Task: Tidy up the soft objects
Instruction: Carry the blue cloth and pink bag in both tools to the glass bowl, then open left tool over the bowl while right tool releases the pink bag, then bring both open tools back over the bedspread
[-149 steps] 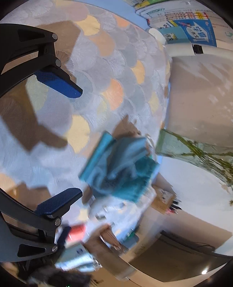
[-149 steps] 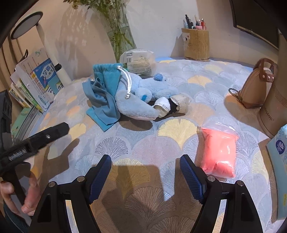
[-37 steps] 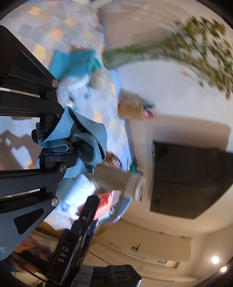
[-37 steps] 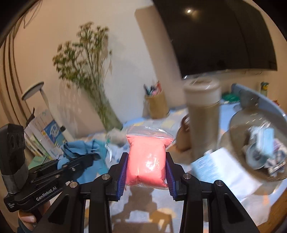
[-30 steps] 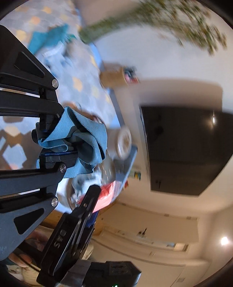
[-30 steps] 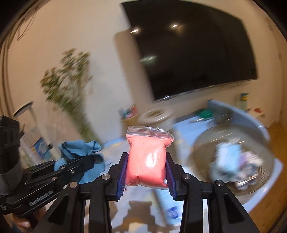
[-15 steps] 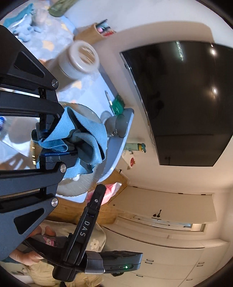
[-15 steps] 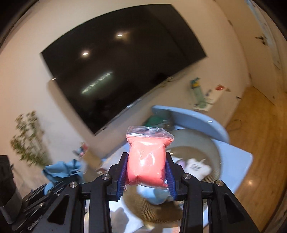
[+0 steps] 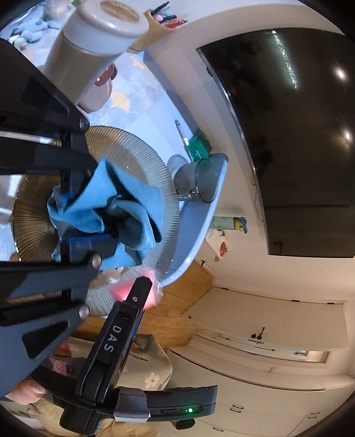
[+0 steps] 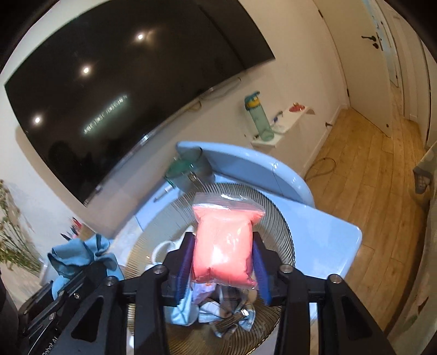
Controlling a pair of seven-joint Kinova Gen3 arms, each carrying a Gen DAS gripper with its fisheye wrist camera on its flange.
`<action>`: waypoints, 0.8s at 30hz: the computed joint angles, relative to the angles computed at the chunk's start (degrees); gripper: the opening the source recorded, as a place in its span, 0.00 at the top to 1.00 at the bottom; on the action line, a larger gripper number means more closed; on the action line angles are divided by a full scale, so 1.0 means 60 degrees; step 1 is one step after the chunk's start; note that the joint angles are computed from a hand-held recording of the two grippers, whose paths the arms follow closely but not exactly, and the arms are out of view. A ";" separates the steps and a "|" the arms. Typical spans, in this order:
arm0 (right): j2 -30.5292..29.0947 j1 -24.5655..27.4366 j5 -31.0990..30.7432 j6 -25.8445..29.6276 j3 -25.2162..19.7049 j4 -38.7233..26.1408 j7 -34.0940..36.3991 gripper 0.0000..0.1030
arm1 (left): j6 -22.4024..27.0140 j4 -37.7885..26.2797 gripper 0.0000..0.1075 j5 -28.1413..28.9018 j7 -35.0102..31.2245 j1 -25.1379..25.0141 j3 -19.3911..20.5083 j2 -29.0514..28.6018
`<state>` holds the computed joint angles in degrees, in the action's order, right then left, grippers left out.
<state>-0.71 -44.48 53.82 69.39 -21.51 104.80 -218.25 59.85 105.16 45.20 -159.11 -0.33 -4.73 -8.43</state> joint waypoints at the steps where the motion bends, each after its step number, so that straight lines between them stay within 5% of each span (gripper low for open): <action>1: -0.0072 0.0046 0.0057 -0.0306 0.0044 0.0210 -0.0166 0.47 | -0.0031 0.0044 0.69 -0.0045 -0.0063 0.0020 0.0026 0.0049; 5: -0.0349 0.0251 -0.0082 -0.0992 0.0008 0.0756 -0.0552 0.40 | 0.0033 0.0111 0.65 -0.0359 -0.0013 -0.0082 0.0072 0.0250; 11: -0.0491 0.0139 -0.0013 -0.0654 -0.0521 0.0886 -0.1052 0.40 | 0.0787 0.0194 0.57 -0.0143 -0.0601 -0.0409 -0.0244 0.0125; 15: -0.0276 -0.0253 0.0160 -0.0122 -0.0810 0.0474 -0.0970 0.39 | 0.1303 0.0314 0.30 0.0282 -0.1288 -0.0656 -0.0660 -0.0203; 24: 0.0421 -0.1592 0.0900 0.1026 -0.0867 -0.0722 -0.0577 0.39 | 0.3250 0.0160 0.30 0.1037 -0.2800 -0.1514 -0.2338 -0.0869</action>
<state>1.82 -54.03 59.22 75.55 -26.71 100.47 -221.71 79.35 106.12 51.42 -175.91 -9.41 -18.76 -13.65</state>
